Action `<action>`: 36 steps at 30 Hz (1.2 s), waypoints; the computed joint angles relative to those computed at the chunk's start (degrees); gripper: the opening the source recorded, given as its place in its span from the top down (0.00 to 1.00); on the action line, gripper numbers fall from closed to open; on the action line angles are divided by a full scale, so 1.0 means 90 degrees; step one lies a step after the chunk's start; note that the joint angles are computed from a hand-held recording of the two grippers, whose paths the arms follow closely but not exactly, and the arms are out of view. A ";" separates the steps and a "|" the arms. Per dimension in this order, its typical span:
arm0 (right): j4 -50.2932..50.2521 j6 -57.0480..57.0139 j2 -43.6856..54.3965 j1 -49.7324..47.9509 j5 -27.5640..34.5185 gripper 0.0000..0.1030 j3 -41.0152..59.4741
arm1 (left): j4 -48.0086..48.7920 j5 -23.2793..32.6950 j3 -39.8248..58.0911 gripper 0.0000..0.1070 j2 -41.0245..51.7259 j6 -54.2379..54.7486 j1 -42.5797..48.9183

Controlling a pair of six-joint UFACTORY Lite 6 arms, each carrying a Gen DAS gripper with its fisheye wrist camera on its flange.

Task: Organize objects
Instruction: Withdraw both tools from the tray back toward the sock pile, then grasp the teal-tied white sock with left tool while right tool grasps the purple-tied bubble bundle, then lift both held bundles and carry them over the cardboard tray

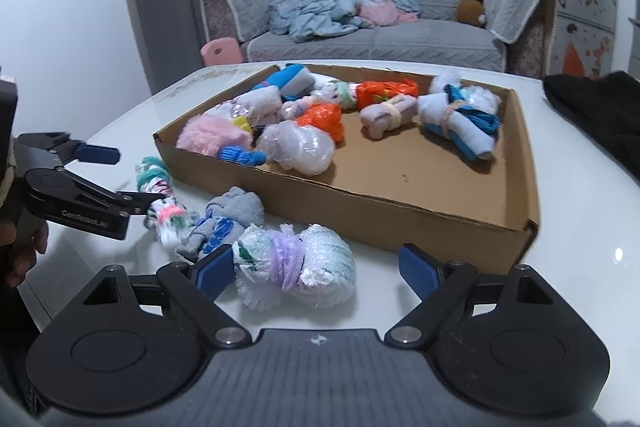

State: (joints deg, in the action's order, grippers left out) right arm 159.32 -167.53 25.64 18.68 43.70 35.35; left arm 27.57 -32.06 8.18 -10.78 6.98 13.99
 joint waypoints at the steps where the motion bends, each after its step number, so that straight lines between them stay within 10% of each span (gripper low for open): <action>1: -0.0054 -0.0028 0.0047 -0.0004 0.0013 0.17 0.0053 | 0.0014 -0.0158 -0.0016 0.07 0.0077 0.0140 0.0012; 10: -0.0851 0.0226 0.0461 -0.0304 0.0126 0.25 0.0397 | 0.1412 -0.0649 0.0400 0.10 0.0830 -0.0186 0.0652; 17: -0.0987 0.0210 0.0488 -0.0278 0.0334 0.42 0.0327 | 0.3629 -0.0599 0.0769 0.43 0.0985 -0.2330 0.1201; 36: -0.1486 0.0337 -0.0381 -0.0832 0.0556 0.44 -0.0443 | 0.6224 -0.0611 0.0208 0.45 -0.1038 -0.4829 0.2312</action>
